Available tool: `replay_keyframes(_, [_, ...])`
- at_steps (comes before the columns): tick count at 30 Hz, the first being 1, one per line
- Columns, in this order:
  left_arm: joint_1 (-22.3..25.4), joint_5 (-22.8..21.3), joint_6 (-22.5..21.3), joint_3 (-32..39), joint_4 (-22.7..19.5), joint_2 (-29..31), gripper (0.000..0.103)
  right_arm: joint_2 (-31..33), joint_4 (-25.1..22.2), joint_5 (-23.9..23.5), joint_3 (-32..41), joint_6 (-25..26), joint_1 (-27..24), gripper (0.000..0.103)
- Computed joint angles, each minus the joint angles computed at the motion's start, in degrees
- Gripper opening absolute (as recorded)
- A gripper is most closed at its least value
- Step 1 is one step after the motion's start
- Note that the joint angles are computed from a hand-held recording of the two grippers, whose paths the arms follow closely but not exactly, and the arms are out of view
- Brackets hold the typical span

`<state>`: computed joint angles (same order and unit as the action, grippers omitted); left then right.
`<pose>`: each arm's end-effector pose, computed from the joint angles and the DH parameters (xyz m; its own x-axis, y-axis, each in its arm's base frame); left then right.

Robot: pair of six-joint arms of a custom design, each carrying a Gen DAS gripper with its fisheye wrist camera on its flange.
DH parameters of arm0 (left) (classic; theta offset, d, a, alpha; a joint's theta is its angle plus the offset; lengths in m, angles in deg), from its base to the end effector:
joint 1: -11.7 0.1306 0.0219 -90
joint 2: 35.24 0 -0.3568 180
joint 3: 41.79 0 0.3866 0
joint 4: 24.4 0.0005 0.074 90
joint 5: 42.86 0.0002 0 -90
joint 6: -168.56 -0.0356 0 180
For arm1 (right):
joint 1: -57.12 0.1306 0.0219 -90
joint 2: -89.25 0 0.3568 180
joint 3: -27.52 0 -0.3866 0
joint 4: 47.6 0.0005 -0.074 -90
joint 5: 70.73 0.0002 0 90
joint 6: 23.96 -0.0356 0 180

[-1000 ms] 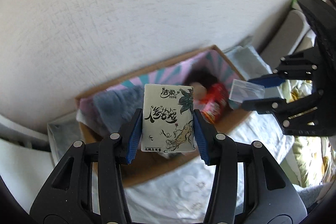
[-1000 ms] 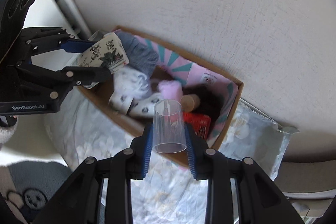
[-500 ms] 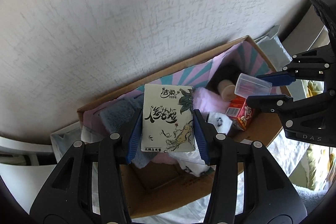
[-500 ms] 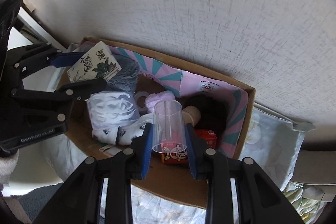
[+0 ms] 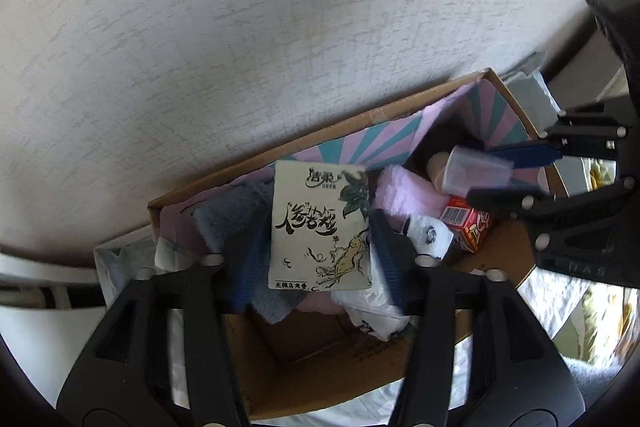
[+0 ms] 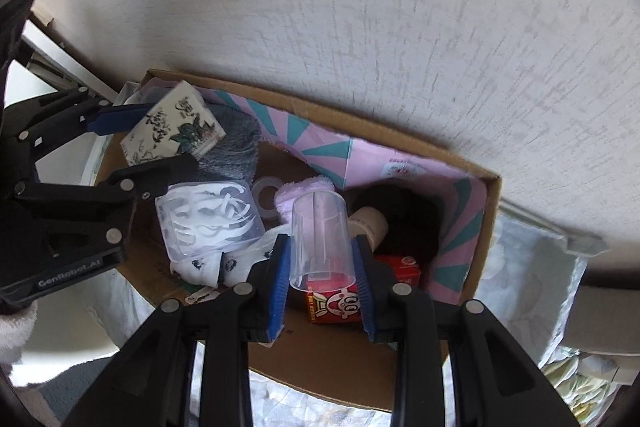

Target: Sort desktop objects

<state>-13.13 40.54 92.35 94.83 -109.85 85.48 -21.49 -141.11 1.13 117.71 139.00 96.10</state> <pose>0.5587 -0.2546 0.4407 -0.9166 0.1632 -0.3650 0.1670 0.9857 0.0213 0.2178 0.1899 0.4994 0.4235 -0.8261 -0.3717 -0.9056 -0.3746 -0.1992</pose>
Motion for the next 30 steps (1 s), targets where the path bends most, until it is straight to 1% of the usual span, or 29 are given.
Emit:
replay_keyframes(1, [-0.2,-1.0,0.5,0.2,-0.4,0.1,0.100,0.3,0.0,0.2,0.0,-1.2,-0.2,0.055])
replay_keyframes(2, [-0.4,-2.1,0.7,-1.6,1.6,-1.1,0.103,0.4,0.3,0.3,-0.1,-2.1,-0.4,0.064])
replay_keyframes(3, [-0.4,-2.6,0.7,-2.3,2.4,-1.6,0.103,0.0,1.8,0.5,-0.7,-2.9,-0.7,0.079])
replay_keyframes(4, [-0.5,-2.9,0.9,-2.7,2.9,-2.1,0.103,-0.2,2.5,0.3,-1.0,-3.1,-1.1,0.092])
replay_keyframes(5, [-0.5,-3.3,1.4,-3.0,3.0,-2.5,0.103,-0.1,3.0,-0.4,-1.0,-3.3,-2.0,0.100])
replay_keyframes(6, [-0.4,-3.7,1.7,-3.8,3.7,-3.2,0.103,0.1,2.8,-0.6,-0.9,-3.6,-2.6,0.102])
replay_keyframes(7, [-0.4,-4.3,1.9,-5.0,4.7,-4.2,0.103,0.5,2.3,-0.8,-0.5,-3.7,-3.0,0.102])
replay_keyframes(8, [-0.5,-4.9,2.2,-5.3,5.1,-4.6,0.103,1.3,0.7,-1.7,0.3,-3.8,-3.9,0.102])
replay_keyframes(10, [-0.5,-5.5,2.7,-6.0,5.3,-5.3,0.103,1.7,-0.5,-2.7,0.9,-3.7,-4.9,0.102])
replay_keyframes(13, [-0.7,-5.8,3.2,-5.7,5.3,-5.5,0.103,0.7,0.5,-3.6,0.7,-3.5,-6.1,0.102])
replay_keyframes(19, [-2.0,-7.4,5.3,-6.8,6.3,-6.9,0.103,-1.0,0.5,-6.3,0.7,-1.9,-9.3,0.102])
replay_keyframes(20, [-2.3,-8.1,5.9,-7.4,6.4,-7.6,0.103,-1.8,1.6,-6.5,0.7,3.0,-10.5,0.102])
replay_keyframes(22, [-2.8,-8.9,7.0,-7.6,6.1,-8.6,0.103,-3.0,2.2,-8.1,0.4,4.4,-12.5,0.102])
replay_keyframes(24, [-3.3,-10.1,8.3,-7.7,5.6,-9.4,0.103,-4.0,1.8,-10.3,0.6,6.4,-15.1,0.102])
replay_keyframes(26, [-4.0,-10.5,10.8,-8.6,5.5,-11.1,0.103,-4.7,0.5,-11.9,1.4,6.8,-16.1,0.102])
replay_keyframes(27, [-4.3,-10.5,11.5,-9.1,6.0,-12.0,0.103,-3.3,0.0,-13.0,2.5,7.9,-17.3,0.102])
replay_keyframes(29, [-5.4,-11.8,13.2,-9.8,6.2,-13.9,0.103,-3.5,-3.2,-15.7,3.9,11.0,-20.7,0.102])
replay_keyframes(30, [-5.8,-12.7,14.0,-9.7,5.8,-14.2,0.103,-4.7,-2.3,-16.1,2.1,10.7,-20.6,0.102])
